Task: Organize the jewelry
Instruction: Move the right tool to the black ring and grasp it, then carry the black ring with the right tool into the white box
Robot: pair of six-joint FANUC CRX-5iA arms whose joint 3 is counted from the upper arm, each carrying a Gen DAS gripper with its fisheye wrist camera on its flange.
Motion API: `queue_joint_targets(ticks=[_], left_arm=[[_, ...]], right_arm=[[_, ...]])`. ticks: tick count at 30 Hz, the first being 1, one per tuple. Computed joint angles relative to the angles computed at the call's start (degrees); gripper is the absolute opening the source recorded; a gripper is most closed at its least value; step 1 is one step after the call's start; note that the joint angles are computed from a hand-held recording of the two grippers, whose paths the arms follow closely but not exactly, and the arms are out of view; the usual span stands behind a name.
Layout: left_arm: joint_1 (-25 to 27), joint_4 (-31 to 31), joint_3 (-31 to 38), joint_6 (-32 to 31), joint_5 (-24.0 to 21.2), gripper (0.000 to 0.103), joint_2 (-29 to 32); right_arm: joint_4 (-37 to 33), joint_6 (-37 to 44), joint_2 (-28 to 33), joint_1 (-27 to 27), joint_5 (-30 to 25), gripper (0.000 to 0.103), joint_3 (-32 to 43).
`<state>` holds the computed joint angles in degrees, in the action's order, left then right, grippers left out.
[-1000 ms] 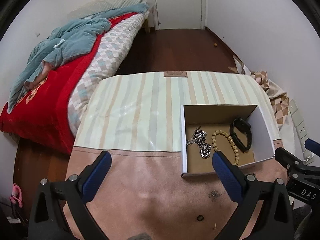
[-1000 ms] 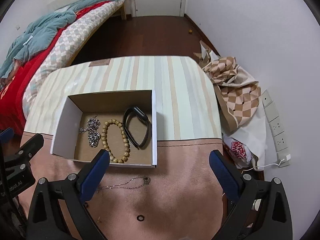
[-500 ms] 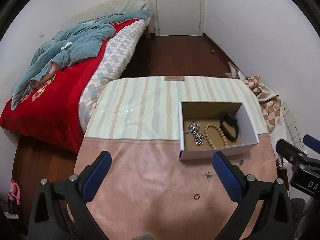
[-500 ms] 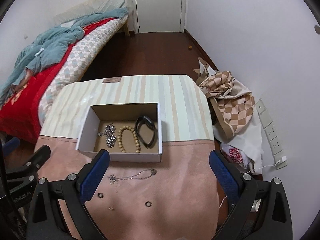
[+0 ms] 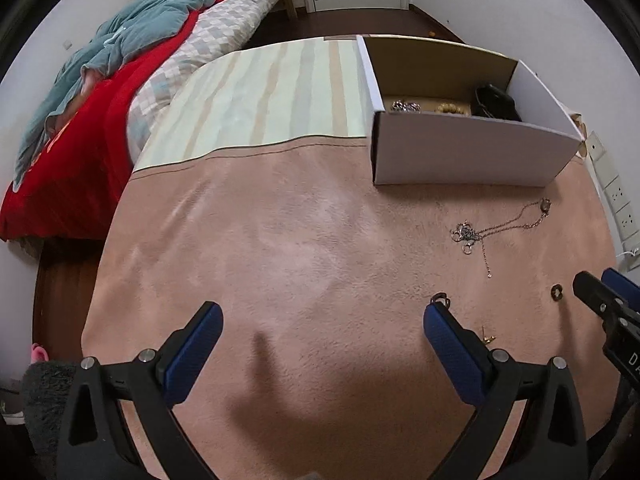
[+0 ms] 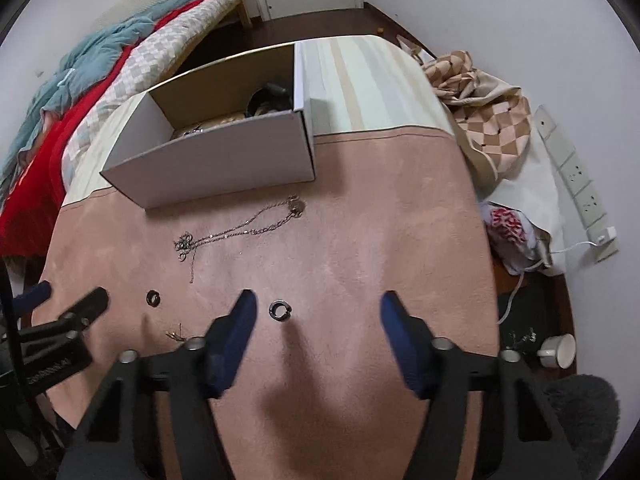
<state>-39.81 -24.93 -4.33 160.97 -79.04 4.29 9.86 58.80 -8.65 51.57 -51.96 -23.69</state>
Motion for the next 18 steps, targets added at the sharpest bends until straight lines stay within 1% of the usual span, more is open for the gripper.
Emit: queue_joint_targets(ticks=[2, 3, 6, 8, 9, 11, 13, 14, 15, 18], left_arm=[[0.16, 0.11, -0.34, -0.02, 0.69, 0.102, 0.39], [0.43, 0.48, -0.63, -0.19, 0.96, 0.102, 0.39], [1.22, 1.81, -1.88, -0.32, 2.04, 0.102, 0.13], [1.21, 2.09, -2.25, -0.21, 2.15, 0.102, 0.08], [1.22, 2.12, -2.38, -0.2, 2.24, 0.102, 0.04], [1.27, 2.38, -2.6, -0.27, 2.58, 0.102, 0.03], [1.37, 2.68, -2.66, -0.46, 3.08, 0.102, 0.05], [1.31, 2.83, -2.61, -0.56, 3.36, 0.102, 0.1], [1.33, 2.87, -2.65, -0.68, 3.66, 0.102, 0.05], [1.38, 3.39, -2.46, -1.47, 5.28, 0.102, 0.04]], right_arm=[[1.04, -0.24, -0.18, 0.72, 1.52, 0.053, -1.24], [1.7, -0.55, 0.08, 1.08, 1.84, 0.049, -1.45], [1.1, 0.58, 0.88, 1.8, 2.07, 0.046, -1.41], [2.32, 0.37, 1.32, 2.71, 2.1, 0.045, -1.87], [2.1, 0.65, 1.58, 2.95, 1.86, 0.041, -1.83], [4.49, -0.53, 1.42, 3.95, 2.33, 0.037, -2.86], [6.57, -1.72, 1.19, 4.66, 3.0, 0.03, -3.95], [7.17, -2.01, 1.0, 4.88, 3.34, 0.016, -4.37], [7.08, -2.05, 0.81, 4.89, 3.53, 0.012, -4.56], [5.21, -2.69, 0.08, 3.67, 3.72, 0.012, -4.45]])
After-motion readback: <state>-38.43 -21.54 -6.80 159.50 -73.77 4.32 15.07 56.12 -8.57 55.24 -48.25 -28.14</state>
